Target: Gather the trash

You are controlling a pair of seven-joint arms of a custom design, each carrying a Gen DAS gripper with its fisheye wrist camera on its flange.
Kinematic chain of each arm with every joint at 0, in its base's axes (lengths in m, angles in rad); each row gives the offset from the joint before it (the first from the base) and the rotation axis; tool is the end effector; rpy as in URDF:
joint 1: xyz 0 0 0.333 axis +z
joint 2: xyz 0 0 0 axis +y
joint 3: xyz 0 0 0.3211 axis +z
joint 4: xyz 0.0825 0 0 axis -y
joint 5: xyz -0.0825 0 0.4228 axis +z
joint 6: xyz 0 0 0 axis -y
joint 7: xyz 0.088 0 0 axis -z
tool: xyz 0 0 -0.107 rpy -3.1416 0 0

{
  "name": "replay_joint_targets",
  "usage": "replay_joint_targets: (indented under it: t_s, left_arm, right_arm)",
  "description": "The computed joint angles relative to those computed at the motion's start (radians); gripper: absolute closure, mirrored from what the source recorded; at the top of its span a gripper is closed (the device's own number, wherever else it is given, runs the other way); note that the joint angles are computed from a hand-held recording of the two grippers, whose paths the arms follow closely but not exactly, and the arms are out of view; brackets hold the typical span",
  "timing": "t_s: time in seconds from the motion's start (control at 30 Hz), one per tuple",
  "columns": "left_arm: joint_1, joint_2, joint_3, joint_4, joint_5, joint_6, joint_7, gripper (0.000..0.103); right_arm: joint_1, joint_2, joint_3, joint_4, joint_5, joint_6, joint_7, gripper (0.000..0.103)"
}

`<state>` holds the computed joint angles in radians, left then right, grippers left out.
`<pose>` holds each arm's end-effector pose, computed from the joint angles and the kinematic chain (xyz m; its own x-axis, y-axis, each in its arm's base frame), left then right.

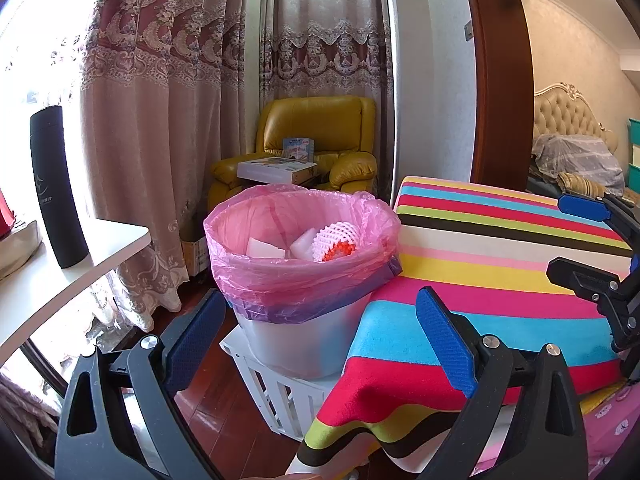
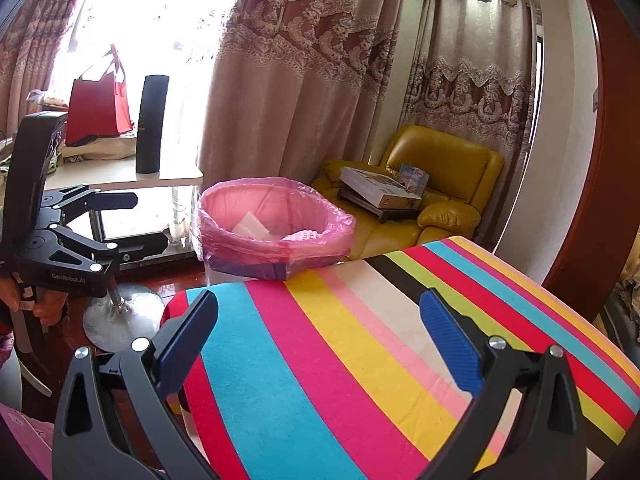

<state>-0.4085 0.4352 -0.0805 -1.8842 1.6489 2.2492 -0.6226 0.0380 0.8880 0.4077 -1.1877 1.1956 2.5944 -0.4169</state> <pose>0.6121 -0.2906 0.2713 0.4806 -0.8768 -0.0139 -0.3640 -0.1851 -0.9128 0.8012 0.2393 0.3098 0.8883 -0.4206 0.1845 -0.0097 -0.4189 -0.9080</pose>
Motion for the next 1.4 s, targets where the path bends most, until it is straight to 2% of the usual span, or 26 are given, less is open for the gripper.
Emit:
replay_joint_targets:
  t_s: [1.4]
  left_arm:
    - [-0.004,0.011,0.003,0.015,-0.007,-0.009,0.024,0.013]
  right_arm:
    - [-0.007,0.008,0.002,0.011,0.004,-0.011,0.002,0.005]
